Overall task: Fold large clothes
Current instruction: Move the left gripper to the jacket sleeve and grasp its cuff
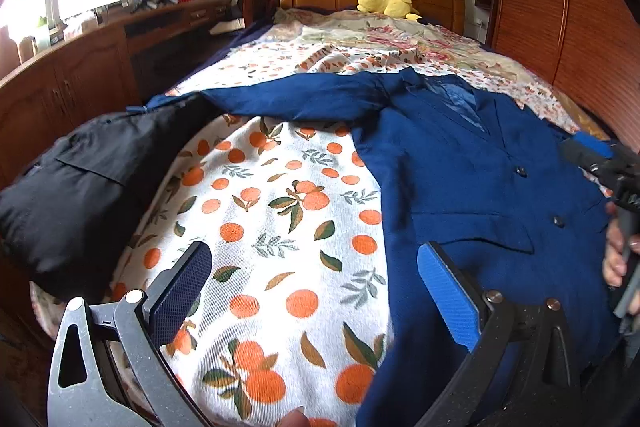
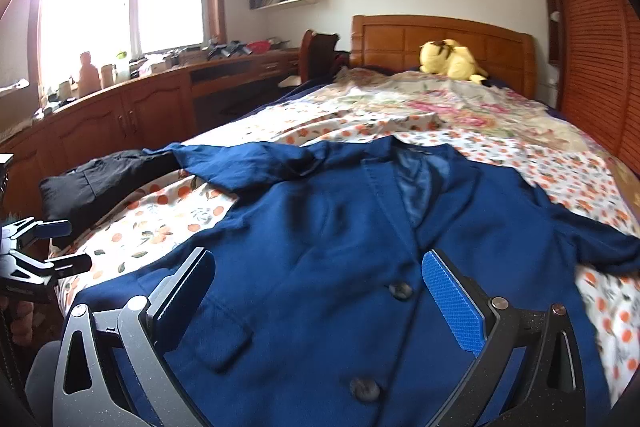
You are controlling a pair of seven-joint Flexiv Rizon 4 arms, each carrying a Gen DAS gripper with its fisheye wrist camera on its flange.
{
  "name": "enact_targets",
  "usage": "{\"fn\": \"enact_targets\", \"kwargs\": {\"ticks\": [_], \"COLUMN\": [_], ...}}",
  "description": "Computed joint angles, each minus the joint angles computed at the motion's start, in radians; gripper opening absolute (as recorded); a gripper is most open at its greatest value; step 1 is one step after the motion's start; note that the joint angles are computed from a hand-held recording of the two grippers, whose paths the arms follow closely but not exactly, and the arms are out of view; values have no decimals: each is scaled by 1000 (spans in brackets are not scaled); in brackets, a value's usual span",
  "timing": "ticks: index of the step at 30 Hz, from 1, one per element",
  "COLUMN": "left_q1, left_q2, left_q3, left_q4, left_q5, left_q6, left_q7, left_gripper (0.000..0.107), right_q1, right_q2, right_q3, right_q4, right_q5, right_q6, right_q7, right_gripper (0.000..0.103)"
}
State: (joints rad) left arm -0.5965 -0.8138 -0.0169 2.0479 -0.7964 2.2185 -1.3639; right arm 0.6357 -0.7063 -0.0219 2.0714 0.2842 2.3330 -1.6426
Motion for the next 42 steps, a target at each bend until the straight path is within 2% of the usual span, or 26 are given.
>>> {"fn": "enact_targets", "kwargs": {"ticks": [5,7,10,12,14,17,18,20,23,29,34,36,37,39,42], "left_q1": [65,107,101,111,165,214,222,269,251,262,287,249,242,259,221], "left_q2": [7,18,21,18,10,-17,-26,-47,-82,-159,-225,-266,-280,-292,-303], "left_q3": [-8,-18,26,41,19,14,18,-6,45,102,126,221,250,243,329], "left_q4": [-16,-25,-60,-89,-122,-186,-208,-256,-333,-494,-626,-703,-730,-755,-789], "left_q5": [73,118,123,131,177,226,234,265,271,292,310,305,309,306,347], "left_q6": [-58,-99,-157,-193,-220,-264,-284,-328,-384,-504,-609,-715,-765,-805,-878], "left_q7": [-21,-42,-47,-56,-88,-130,-142,-170,-202,-283,-359,-431,-471,-508,-602], "left_gripper": [103,100,96,85,78,63,53,46,46,46,45,35,35,35,35], "right_q1": [-46,-71,-108,-129,-141,-100,-97,-57,-46,-29,-57,-67,-68,-72,-81], "right_q2": [-26,-23,-7,6,13,16,20,7,4,-12,-10,-10,-11,-14,-18], "right_q3": [22,36,53,60,61,34,32,10,4,-15,3,9,10,11,17], "right_q4": [19,41,70,82,87,66,74,49,41,3,3,5,5,3,2], "right_q5": [-76,-105,-146,-173,-191,-162,-157,-122,-111,-107,-138,-150,-153,-160,-173], "right_q6": [-23,-19,-16,-33,-47,-70,-61,-60,-68,-108,-119,-119,-117,-115,-109], "right_q7": [11,23,43,59,71,69,67,54,48,41,58,66,68,72,78], "right_gripper": [103,103,103,103,103,103,103,103,103,103,103,103,103,103,103]}}
